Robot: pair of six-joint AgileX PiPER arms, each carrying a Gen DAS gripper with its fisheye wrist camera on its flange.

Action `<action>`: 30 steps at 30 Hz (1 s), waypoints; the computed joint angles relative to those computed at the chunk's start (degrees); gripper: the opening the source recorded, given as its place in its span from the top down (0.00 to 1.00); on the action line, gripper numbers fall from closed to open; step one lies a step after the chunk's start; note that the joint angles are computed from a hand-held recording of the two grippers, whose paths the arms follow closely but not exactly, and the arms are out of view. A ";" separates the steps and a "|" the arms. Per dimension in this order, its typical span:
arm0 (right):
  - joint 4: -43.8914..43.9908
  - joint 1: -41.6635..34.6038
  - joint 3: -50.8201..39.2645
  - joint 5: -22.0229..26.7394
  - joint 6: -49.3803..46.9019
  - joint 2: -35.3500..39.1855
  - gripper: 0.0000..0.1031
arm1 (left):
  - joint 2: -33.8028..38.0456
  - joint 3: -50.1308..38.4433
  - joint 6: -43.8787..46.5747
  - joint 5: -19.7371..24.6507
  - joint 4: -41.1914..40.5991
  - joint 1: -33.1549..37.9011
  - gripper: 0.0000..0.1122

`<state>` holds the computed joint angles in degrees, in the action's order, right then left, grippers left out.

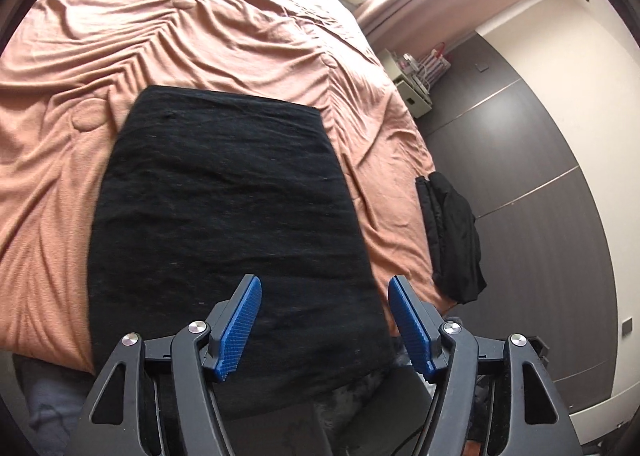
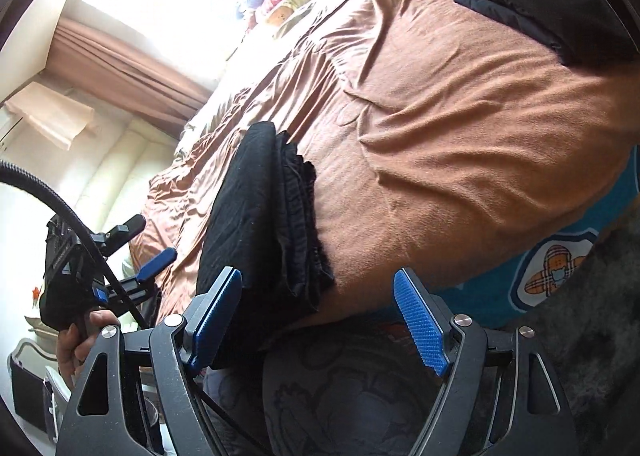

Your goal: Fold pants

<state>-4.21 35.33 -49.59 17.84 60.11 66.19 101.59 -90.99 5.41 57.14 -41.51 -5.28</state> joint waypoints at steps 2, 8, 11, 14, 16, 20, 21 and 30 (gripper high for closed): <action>1.61 0.21 -1.83 -0.47 -2.54 2.09 0.24 | -1.19 2.50 0.50 -0.45 0.83 1.93 0.39; 22.70 -2.64 -7.08 -1.78 -26.67 9.11 0.25 | -4.18 9.94 2.13 -2.47 1.71 7.81 0.39; 25.93 -3.34 -12.06 1.47 -32.23 12.88 0.36 | -5.50 12.84 4.33 -2.91 0.48 11.41 0.39; 22.15 -3.33 -18.31 5.68 -30.92 16.69 0.42 | -6.13 15.60 8.30 -2.21 -2.70 15.35 0.39; 20.00 -3.18 -22.23 7.70 -30.15 19.09 0.42 | -6.22 16.39 9.54 -2.14 -2.83 16.76 0.39; 13.68 -2.16 -29.15 11.55 -25.23 23.67 0.47 | -5.38 17.74 12.41 -1.88 -4.60 19.35 0.39; 9.41 -1.41 -30.97 13.43 -21.06 24.88 0.54 | -5.14 18.03 12.98 -1.83 -4.76 19.67 0.39; -1.22 3.63 -42.38 23.76 -13.71 30.61 0.68 | -2.99 20.76 16.67 -2.84 -7.21 20.25 0.40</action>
<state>-5.42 38.96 -91.97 41.61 46.40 96.80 98.60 -70.23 22.08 54.30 -48.71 14.96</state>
